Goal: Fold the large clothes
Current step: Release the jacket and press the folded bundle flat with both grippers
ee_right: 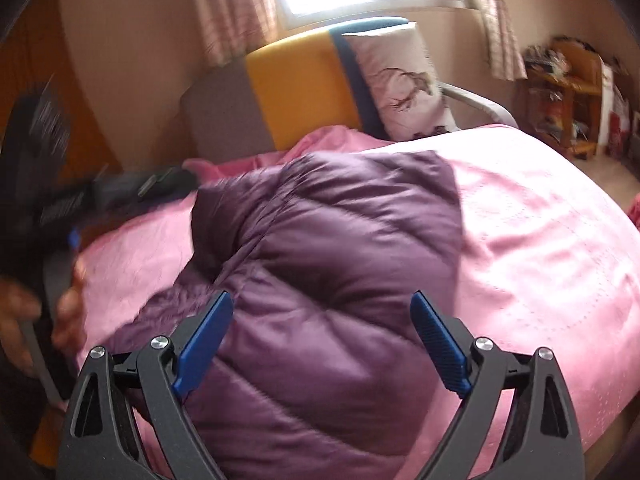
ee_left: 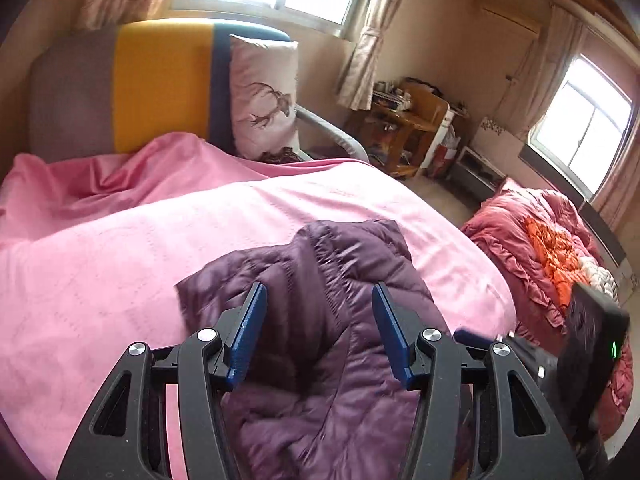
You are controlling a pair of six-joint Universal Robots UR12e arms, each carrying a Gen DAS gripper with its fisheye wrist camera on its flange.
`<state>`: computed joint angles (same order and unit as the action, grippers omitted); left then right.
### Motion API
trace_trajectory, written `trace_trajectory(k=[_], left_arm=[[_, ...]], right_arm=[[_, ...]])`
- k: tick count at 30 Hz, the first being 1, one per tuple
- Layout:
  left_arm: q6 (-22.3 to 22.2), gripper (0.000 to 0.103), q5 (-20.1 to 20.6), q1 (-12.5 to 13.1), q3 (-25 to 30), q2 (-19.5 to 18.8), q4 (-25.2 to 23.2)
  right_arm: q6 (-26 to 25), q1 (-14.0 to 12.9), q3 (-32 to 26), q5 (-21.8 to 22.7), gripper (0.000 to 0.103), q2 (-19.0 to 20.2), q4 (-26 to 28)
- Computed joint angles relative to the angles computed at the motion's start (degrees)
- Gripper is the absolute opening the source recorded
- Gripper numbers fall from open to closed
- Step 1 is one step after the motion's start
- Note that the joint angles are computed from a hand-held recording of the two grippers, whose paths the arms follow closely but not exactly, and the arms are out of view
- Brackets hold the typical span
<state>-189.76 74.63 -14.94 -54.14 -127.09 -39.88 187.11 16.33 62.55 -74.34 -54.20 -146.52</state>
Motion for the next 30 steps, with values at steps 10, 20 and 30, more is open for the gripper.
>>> trace_trajectory(k=[10,20,30], left_arm=[[-6.85,0.054,-0.21,0.87,-1.24,-2.34,-4.62],[-8.10,0.051,4.95,0.73,-10.05,0.31,4.22],[-7.02,0.069,12.31,-1.06,-12.55,3.42,7.68]], right_arm=[[-10.67,4.51,2.33,-8.97,0.091,1.59,-3.63],[-14.51,5.85,3.67,-10.69,0.091,2.34,-5.58],[-9.69,5.82,7.62,-11.42,0.093,-2.10,-5.06]])
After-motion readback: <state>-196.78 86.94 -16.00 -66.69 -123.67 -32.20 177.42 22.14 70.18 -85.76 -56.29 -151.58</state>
